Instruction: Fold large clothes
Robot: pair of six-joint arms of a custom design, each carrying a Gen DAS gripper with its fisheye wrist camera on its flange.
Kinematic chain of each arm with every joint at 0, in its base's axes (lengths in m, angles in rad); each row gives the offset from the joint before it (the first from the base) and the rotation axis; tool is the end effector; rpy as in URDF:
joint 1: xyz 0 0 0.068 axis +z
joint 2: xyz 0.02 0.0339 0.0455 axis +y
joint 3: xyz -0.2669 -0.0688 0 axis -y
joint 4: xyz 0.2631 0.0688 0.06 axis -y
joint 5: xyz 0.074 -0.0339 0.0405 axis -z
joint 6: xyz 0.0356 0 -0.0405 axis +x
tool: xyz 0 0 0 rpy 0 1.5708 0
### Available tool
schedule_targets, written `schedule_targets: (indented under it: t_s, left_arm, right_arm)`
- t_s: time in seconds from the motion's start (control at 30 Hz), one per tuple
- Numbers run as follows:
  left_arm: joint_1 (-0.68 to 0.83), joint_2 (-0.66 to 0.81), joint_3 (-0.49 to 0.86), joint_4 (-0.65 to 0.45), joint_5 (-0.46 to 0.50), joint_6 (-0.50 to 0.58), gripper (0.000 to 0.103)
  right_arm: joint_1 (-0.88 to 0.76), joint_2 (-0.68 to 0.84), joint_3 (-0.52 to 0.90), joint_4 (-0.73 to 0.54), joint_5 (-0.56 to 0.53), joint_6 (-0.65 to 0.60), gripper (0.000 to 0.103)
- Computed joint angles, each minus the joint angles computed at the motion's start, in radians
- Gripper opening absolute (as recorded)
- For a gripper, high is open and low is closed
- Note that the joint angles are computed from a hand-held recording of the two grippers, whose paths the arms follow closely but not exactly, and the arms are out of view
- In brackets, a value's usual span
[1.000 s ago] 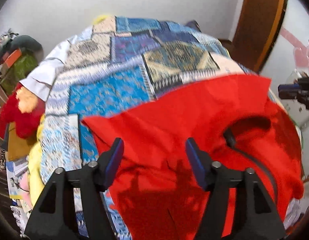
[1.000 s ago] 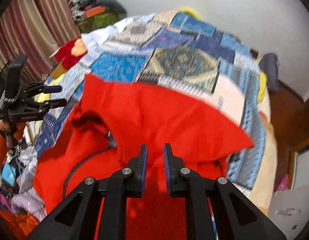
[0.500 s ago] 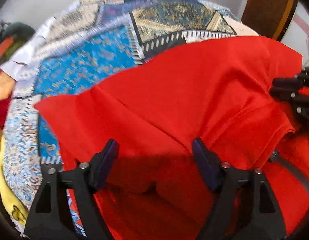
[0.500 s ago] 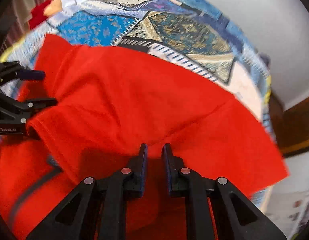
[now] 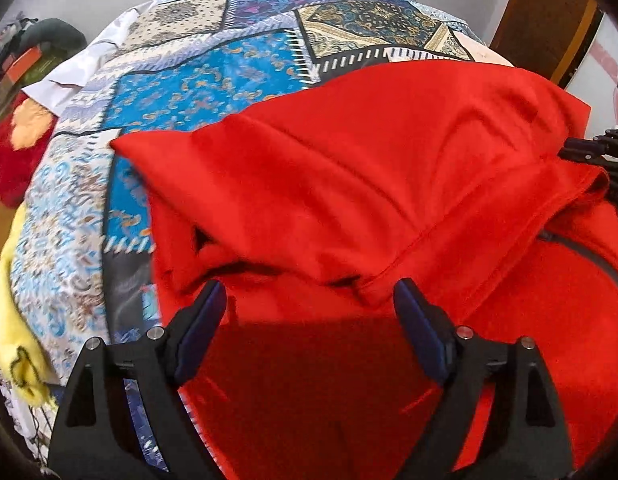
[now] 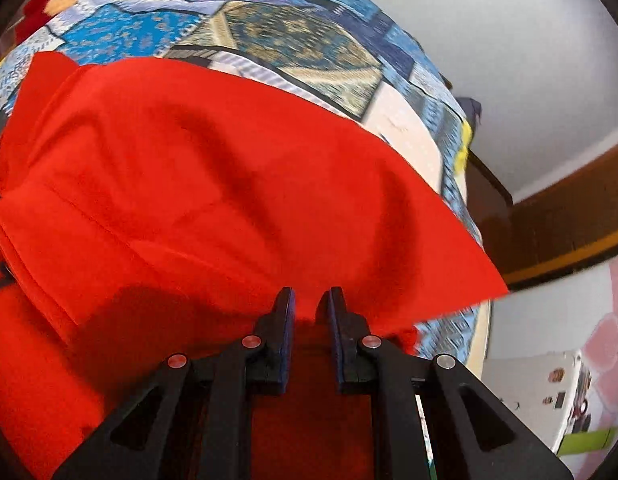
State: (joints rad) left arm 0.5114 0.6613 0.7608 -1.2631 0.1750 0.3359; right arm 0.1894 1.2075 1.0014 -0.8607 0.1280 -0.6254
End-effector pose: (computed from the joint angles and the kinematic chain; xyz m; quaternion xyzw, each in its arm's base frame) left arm 0.0976 0.0476 0.2631 -0.0679 0.9734 0.0048 0.2188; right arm 0.2442 0.0422 0.2722 -0.3683 0.8937 -0.1143 0.2295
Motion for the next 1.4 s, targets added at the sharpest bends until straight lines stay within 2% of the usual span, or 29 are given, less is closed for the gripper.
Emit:
schedule_targets:
  t_s: [0.13, 0.23, 0.3, 0.4, 0.6, 0.67, 0.7, 0.8, 0.87, 0.97, 1.03, 1.1, 1.17, 1.2, 1.23, 1.27, 1.3, 1.33, 1.4]
  left_arm:
    - [0.144, 0.002, 0.032, -0.023, -0.009, 0.139, 0.086]
    - [0.335, 0.04, 0.083, -0.028, 0.056, 0.264, 0.086]
    - [0.457, 0.11, 0.131, -0.022, 0.119, 0.306, 0.086]
    - [0.51, 0.225, 0.18, 0.027, 0.15, 0.248, 0.086]
    - [0.413, 0.404, 0.202, 0.142, 0.15, 0.027, 0.086]
    - [0.363, 0.446, 0.182, 0.192, 0.126, -0.032, 0.086]
    - [0.346, 0.462, 0.17, 0.212, 0.111, -0.051, 0.086]
    - [0.293, 0.509, 0.113, 0.264, 0.036, -0.077, 0.086]
    - [0.276, 0.491, 0.053, 0.308, 0.006, -0.052, 0.087]
    - [0.227, 0.4, -0.011, 0.328, -0.047, 0.006, 0.088]
    - [0.244, 0.377, -0.017, 0.302, -0.032, 0.035, 0.088]
    - [0.312, 0.385, -0.002, 0.261, 0.026, 0.074, 0.088]
    - [0.404, 0.402, 0.019, 0.214, 0.094, 0.117, 0.088]
    - [0.445, 0.407, 0.028, 0.195, 0.119, 0.139, 0.088]
    - [0.484, 0.412, 0.036, 0.174, 0.141, 0.162, 0.088]
    - [0.51, 0.415, 0.041, 0.16, 0.155, 0.182, 0.088]
    - [0.531, 0.418, 0.045, 0.148, 0.167, 0.203, 0.088]
    - [0.54, 0.421, 0.047, 0.14, 0.174, 0.22, 0.088]
    - [0.531, 0.426, 0.05, 0.142, 0.169, 0.223, 0.088]
  right_arm:
    - [-0.114, 0.034, 0.067, -0.067, -0.087, -0.019, 0.012]
    - [-0.219, 0.082, 0.15, -0.139, -0.18, -0.021, 0.012]
    - [-0.308, 0.117, 0.223, -0.209, -0.293, -0.041, 0.012]
    - [-0.405, 0.181, 0.329, -0.276, -0.415, -0.018, 0.012]
    - [-0.343, 0.244, 0.416, -0.238, -0.461, 0.088, 0.012]
    - [-0.286, 0.277, 0.418, -0.204, -0.438, 0.113, 0.012]
    - [-0.246, 0.295, 0.404, -0.179, -0.389, 0.126, 0.012]
    - [-0.135, 0.351, 0.31, -0.06, -0.159, 0.13, 0.011]
    - [-0.126, 0.303, 0.219, 0.049, -0.142, 0.113, 0.011]
    - [-0.118, 0.25, 0.151, 0.121, -0.094, 0.092, 0.012]
    - [-0.125, 0.228, 0.122, 0.142, -0.088, 0.071, 0.012]
    - [-0.144, 0.21, 0.102, 0.159, -0.091, 0.051, 0.012]
    - [-0.162, 0.18, 0.073, 0.172, -0.092, 0.03, 0.02]
    - [-0.17, 0.165, 0.057, 0.186, -0.087, 0.022, 0.038]
    - [-0.176, 0.142, 0.031, 0.214, -0.068, 0.014, 0.073]
    - [-0.183, 0.116, -0.006, 0.272, -0.028, 0.004, 0.09]
    - [-0.201, 0.103, -0.027, 0.313, -0.017, 0.0, 0.1]
    - [-0.24, 0.115, -0.012, 0.298, -0.066, 0.0, 0.099]
    - [-0.327, 0.194, 0.105, 0.144, -0.208, 0.027, 0.099]
